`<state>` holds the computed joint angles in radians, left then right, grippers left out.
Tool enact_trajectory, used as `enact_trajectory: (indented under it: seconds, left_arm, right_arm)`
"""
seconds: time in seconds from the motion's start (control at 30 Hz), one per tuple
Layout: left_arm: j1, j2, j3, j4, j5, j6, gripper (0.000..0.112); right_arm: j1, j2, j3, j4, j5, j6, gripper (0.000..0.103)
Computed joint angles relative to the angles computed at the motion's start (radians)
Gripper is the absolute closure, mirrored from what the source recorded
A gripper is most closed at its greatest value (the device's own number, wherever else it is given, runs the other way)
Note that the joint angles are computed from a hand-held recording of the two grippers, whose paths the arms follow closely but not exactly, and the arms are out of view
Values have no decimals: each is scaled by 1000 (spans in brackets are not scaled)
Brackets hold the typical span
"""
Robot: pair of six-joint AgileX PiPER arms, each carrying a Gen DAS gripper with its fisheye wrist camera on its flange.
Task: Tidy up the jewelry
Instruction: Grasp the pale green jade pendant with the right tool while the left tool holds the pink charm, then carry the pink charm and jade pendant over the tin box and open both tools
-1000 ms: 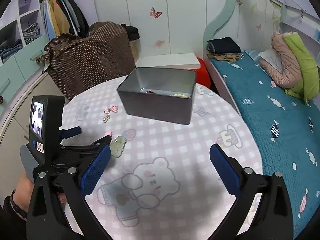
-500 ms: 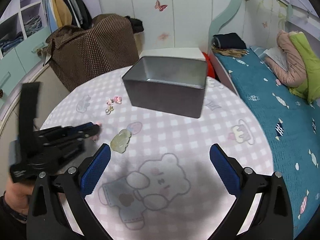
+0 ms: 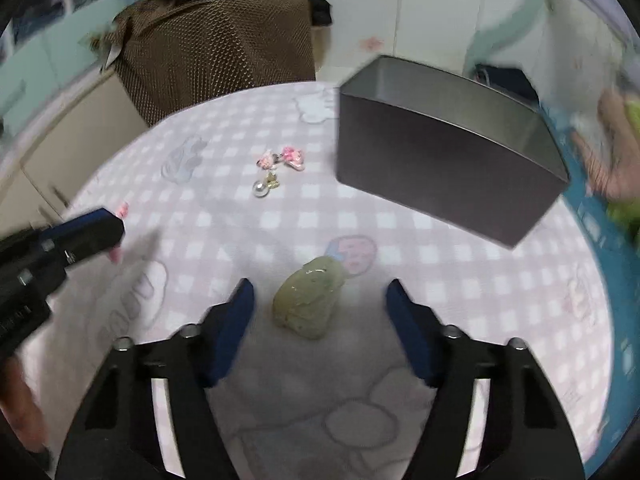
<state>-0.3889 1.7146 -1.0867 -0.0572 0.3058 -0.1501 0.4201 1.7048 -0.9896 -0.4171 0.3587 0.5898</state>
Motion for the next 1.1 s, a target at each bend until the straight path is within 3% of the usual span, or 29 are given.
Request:
enact_trajectory:
  seconds: [0.07,0.1,0.27,0.53,0.8,1.1]
  left_arm:
    - [10,-7,15,-18,-6,17,100]
    - [14,-10,21,-32,-7,30,100]
    - [24,-26,40,-64,-15,61,100]
    - [19,-52,46,-75,-12,69,100]
    - [-17,-92,-16,-2,10,9,100]
    - [-82,-83,-228,108,69,-42,100]
  right_arm:
    - [8,-4,24,-80,-34,72,70]
    - [6,-9,27,-60,-38,48,72]
    - [-47,-39,57,167,-68,-190,73]
    - [-81,-154,118,331,-67,-351,73]
    - [-112,-287,100,402,-23,-438,73]
    - [-215,-380,-6,491,38,-591,73]
